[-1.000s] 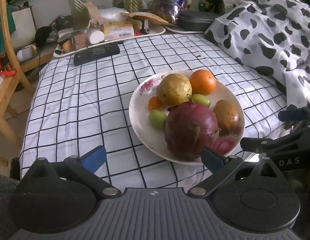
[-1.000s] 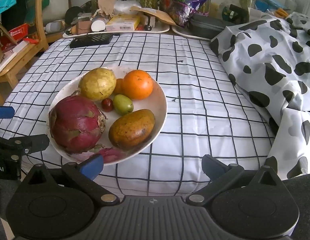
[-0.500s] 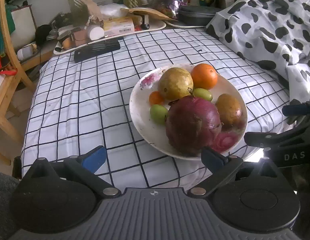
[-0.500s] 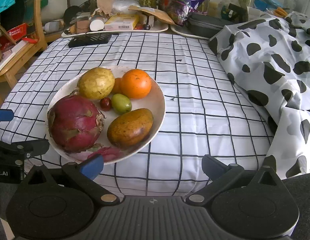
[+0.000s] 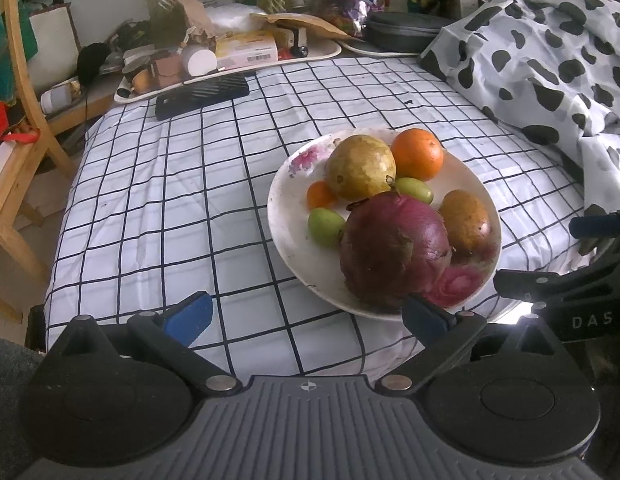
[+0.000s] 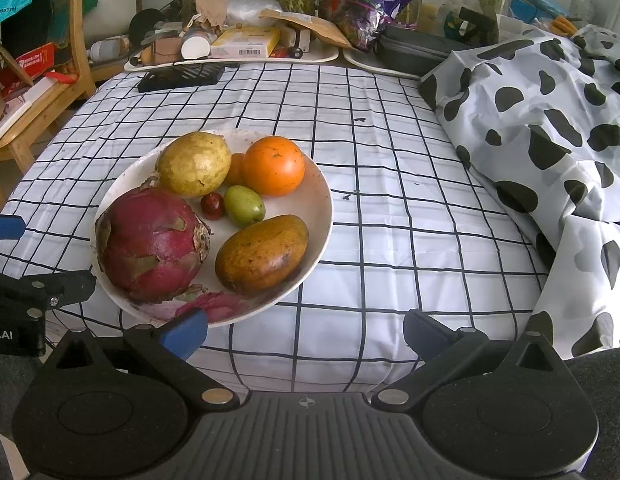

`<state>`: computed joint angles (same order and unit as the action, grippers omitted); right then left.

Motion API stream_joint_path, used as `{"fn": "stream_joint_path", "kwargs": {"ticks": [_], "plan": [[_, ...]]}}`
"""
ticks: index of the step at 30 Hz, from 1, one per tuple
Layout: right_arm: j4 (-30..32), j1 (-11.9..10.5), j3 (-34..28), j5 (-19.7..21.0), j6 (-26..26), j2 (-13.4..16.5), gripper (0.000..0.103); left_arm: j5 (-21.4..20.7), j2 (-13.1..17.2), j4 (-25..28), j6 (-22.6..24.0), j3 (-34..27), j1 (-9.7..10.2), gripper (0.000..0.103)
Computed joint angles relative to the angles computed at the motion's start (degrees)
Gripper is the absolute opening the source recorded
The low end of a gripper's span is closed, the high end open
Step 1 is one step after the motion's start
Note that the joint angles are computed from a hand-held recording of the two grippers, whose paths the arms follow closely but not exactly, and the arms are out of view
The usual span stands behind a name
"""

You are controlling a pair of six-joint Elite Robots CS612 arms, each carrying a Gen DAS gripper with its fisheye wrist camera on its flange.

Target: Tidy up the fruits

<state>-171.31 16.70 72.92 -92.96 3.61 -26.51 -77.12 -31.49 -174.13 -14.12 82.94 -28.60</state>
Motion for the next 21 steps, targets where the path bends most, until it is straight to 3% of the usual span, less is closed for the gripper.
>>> {"fn": "stream_joint_path", "kwargs": {"ticks": [21], "plan": [[0.42, 0.07, -0.05, -0.08, -0.82, 0.02, 0.103, -0.93, -0.06, -1.46, 0.78, 0.48, -0.01, 0.103]]}}
